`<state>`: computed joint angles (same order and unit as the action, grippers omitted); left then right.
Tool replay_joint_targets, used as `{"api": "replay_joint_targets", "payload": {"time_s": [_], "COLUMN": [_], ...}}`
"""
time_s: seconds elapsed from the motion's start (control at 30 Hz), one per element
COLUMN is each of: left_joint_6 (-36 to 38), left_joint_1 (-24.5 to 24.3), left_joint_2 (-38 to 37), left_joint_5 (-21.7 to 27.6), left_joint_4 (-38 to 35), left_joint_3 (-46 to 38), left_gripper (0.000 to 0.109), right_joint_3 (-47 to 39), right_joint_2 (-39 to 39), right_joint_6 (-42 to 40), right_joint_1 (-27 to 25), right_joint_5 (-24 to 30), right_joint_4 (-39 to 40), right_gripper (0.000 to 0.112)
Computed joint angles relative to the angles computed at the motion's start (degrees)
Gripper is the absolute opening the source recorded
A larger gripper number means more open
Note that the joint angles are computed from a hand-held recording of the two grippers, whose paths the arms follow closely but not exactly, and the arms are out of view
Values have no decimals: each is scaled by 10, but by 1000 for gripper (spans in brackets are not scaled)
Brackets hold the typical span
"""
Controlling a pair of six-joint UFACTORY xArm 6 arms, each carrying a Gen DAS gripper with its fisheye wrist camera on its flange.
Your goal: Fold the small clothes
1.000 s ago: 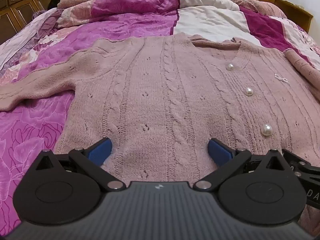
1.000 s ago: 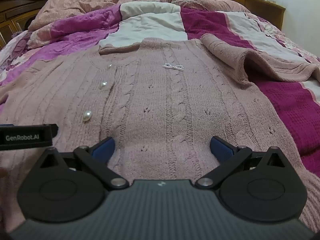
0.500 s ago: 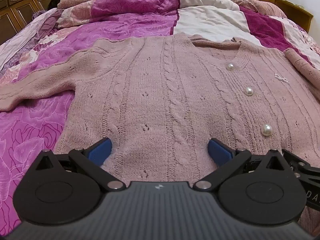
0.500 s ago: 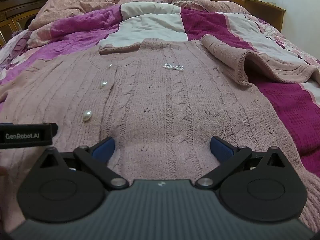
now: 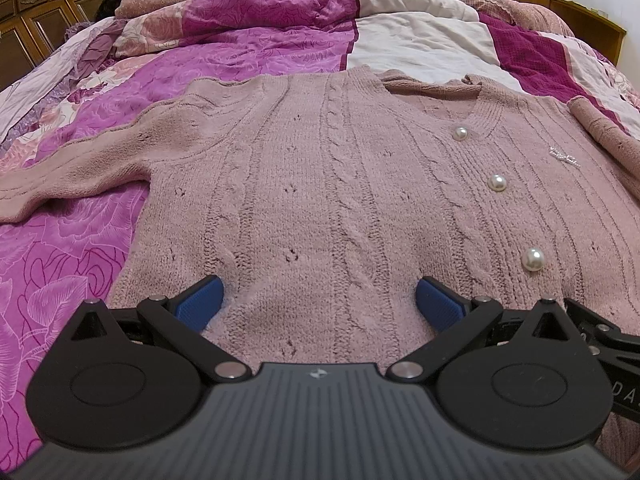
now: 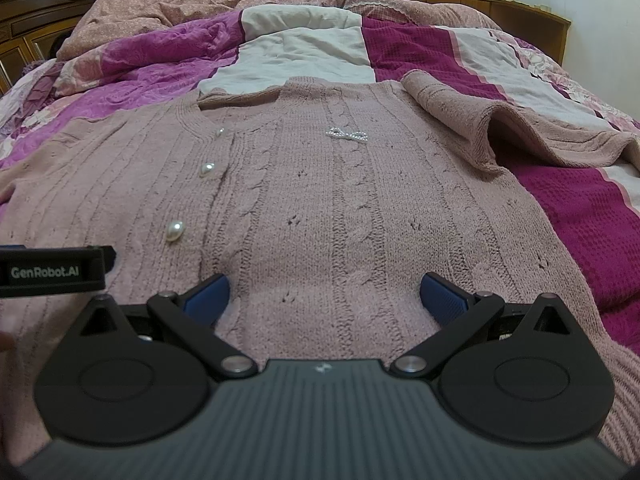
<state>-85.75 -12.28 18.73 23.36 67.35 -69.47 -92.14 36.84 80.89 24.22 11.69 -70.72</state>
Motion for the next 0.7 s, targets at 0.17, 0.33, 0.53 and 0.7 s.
{"api": "replay_joint_targets", "payload": {"time_s": [0.17,0.33,0.53,0.7], "left_joint_6": [-2,-2,-2,-2], "left_joint_1": [0,0,-1,-1], "left_joint_2": [0,0,0,0], "left_joint_5": [0,1,1,1], "left_joint_4": [2,2,3,3], "left_joint_3": [1,1,1,0], "left_gripper": [103,103,103,103], "right_joint_3": [0,-1,-1,0], "right_joint_2": [0,0,1,0], "right_joint_6": [1,3,4,5], "right_joint_1": [0,0,1,1], "right_joint_5": [0,1,1,1], "right_joint_4": [-2,-3,-4,-6], "right_gripper": [103,103,103,103]}}
